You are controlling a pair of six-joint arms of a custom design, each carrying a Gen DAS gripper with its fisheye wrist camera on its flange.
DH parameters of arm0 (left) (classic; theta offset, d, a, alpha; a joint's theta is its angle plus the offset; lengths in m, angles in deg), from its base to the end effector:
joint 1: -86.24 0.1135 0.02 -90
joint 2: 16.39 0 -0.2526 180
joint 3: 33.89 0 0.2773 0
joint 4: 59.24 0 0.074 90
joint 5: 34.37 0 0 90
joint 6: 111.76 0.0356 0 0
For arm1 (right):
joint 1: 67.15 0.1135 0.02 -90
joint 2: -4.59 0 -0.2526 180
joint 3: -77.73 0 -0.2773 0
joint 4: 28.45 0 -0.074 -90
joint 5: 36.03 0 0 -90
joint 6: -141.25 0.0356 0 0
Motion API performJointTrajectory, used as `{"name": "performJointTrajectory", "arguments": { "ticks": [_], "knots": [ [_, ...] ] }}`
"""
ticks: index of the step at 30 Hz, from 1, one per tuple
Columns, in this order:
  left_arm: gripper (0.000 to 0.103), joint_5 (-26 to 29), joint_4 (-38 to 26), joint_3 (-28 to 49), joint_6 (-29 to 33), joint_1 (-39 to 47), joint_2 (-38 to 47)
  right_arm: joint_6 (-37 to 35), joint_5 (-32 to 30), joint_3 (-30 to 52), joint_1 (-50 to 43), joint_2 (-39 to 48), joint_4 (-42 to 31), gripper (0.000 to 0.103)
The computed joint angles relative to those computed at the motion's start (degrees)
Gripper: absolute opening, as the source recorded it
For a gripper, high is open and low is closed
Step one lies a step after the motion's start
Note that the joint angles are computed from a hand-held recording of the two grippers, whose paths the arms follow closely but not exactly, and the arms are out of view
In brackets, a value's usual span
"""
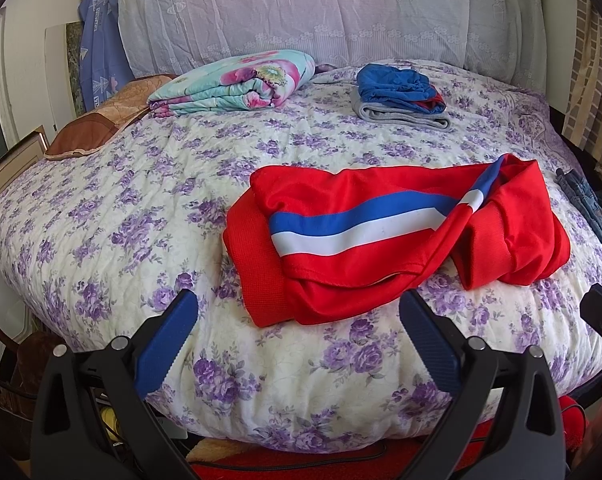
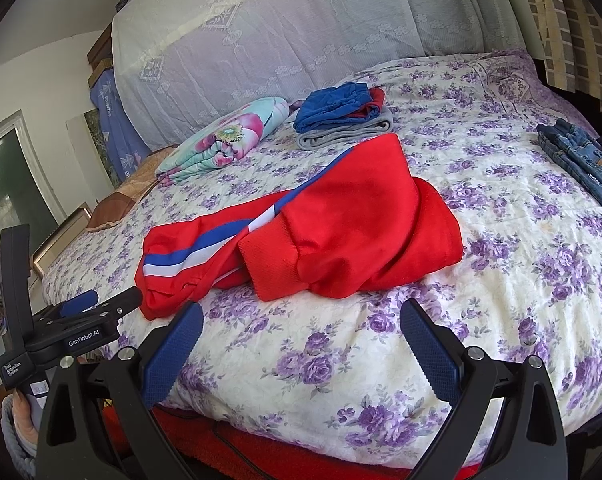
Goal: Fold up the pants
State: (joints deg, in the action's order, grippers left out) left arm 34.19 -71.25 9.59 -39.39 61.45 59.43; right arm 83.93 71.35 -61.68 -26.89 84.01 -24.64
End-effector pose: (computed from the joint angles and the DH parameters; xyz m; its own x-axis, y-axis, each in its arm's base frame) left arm 0.2497 -0.1010 0.1352 -0.6512 -0.0098 -0.7589 -0.0464 0.9986 0.0269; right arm 0.2191 0.1716 0.1260 -0.6008 0.1664 -0.7819 -0.1255 0.9463 0.2979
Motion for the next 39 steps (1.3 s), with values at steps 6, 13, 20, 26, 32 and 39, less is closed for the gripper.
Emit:
{"name": "performJointTrajectory", "arguments": {
  "ticks": [6, 13, 20, 26, 32, 39],
  "knots": [
    [0.099, 1.6, 1.3, -0.5, 0.2, 1.5, 1.6, 0.3, 0.3, 0.3, 0.3, 0.7, 0.2, 0.099],
    [0.099, 3.5, 0.7, 1.3, -0.3, 3.8, 5.7, 0.3, -1.0, -0.5, -1.3, 0.6, 0.8, 0.099],
    [0.099, 4.4, -0.4, 3.4, -0.3, 4.8, 8.7, 0.2, -1.9, 0.3, -2.2, 1.1, -0.2, 0.099],
    [0.099, 4.6, -0.7, 4.5, -0.2, 5.1, 9.7, 0.2, -2.3, 1.9, -2.3, 2.1, -1.5, 0.099],
    [0.099, 4.8, -0.7, 4.7, 0.0, 5.4, 9.8, 0.1, -2.4, 2.2, -2.4, 2.3, -1.9, 0.099],
    [0.099, 9.9, -1.0, 7.2, 1.5, 8.5, 14.2, -1.9, -2.9, 6.0, -2.3, 6.2, -3.3, 0.099]
  ]
}}
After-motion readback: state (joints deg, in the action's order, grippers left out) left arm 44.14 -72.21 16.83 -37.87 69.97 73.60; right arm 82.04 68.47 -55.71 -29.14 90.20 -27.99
